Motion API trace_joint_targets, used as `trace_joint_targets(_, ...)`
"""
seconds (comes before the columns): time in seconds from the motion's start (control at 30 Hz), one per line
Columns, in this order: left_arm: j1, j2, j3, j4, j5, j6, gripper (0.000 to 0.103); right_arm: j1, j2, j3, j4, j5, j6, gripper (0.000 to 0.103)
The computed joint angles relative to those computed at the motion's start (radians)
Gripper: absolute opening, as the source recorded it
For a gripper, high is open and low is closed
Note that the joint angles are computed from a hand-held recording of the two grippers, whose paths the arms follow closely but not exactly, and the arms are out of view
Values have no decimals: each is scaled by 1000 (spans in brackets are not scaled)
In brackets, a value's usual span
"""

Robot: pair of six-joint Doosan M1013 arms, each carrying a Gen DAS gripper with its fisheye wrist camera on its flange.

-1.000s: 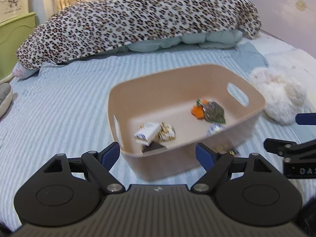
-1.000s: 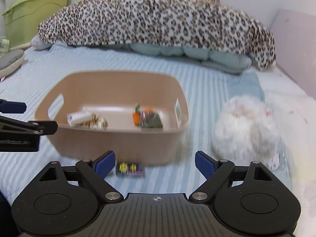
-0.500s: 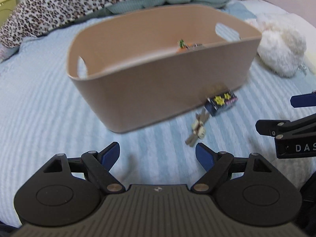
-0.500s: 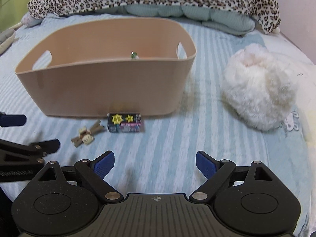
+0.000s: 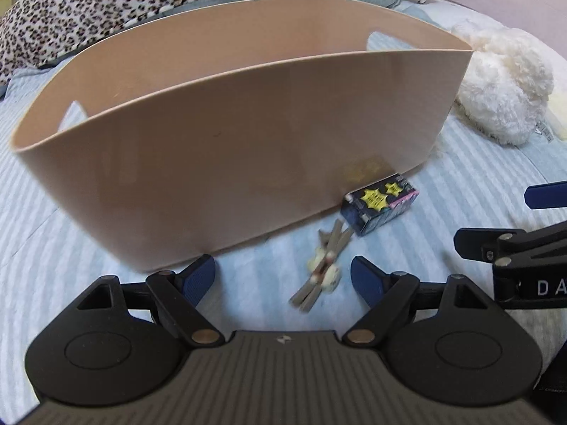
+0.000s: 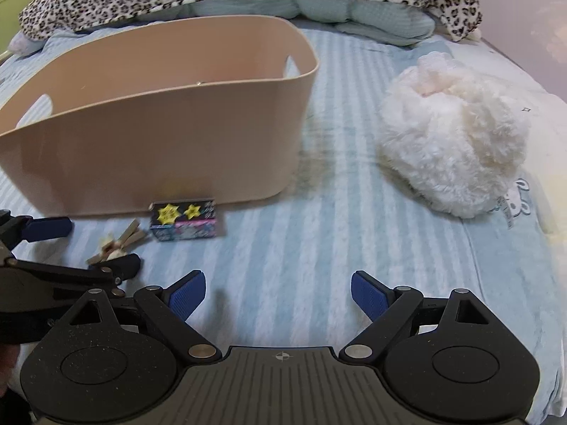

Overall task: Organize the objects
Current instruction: 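Grasp the wooden clothespins with the left tool while the right tool grasps the star-printed box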

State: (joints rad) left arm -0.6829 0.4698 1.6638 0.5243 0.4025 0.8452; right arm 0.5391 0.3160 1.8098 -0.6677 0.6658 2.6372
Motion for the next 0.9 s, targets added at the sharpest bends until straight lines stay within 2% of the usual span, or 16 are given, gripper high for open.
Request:
trace_joint_targets(0.13,-3,8,-2,26,-10,-28,83,-3,9,-7,-4,14,7,91)
trace_joint_targets(0.2,-4,5,6,55,-20,-38,67,-3,15,-10,-5,23,9,91)
trace_joint_targets(0.27,-1,1,8,15,-26,20,56,-2,20,-14,-10,29,15,91)
trace_joint_targets(0.3,2,-2,7,-30,-24,67,45,-2,22,-15,-13,30,19,91)
trace_joint_targets(0.33,6,-4,5,-70,-18,105,38,-2,24,-16,-16,29,24,91)
trace_joint_targets(0.4,11,-8,2,-110,-2,145,14,-2,28,-18,-21,22,30,91)
trace_joint_targets(0.5,14,-12,2,-86,33,115,14,0,34,-20,-18,8,26,91)
trace_joint_targets(0.67,26,-32,32,-11,35,10,14,0,42,-27,13,-37,-2,91)
trace_joint_targets(0.77,41,-41,50,-26,16,-9,14,3,58,-41,34,-54,-40,91)
trace_joint_targets(0.9,59,-44,60,-102,-18,34,14,15,87,-67,5,-47,-66,91)
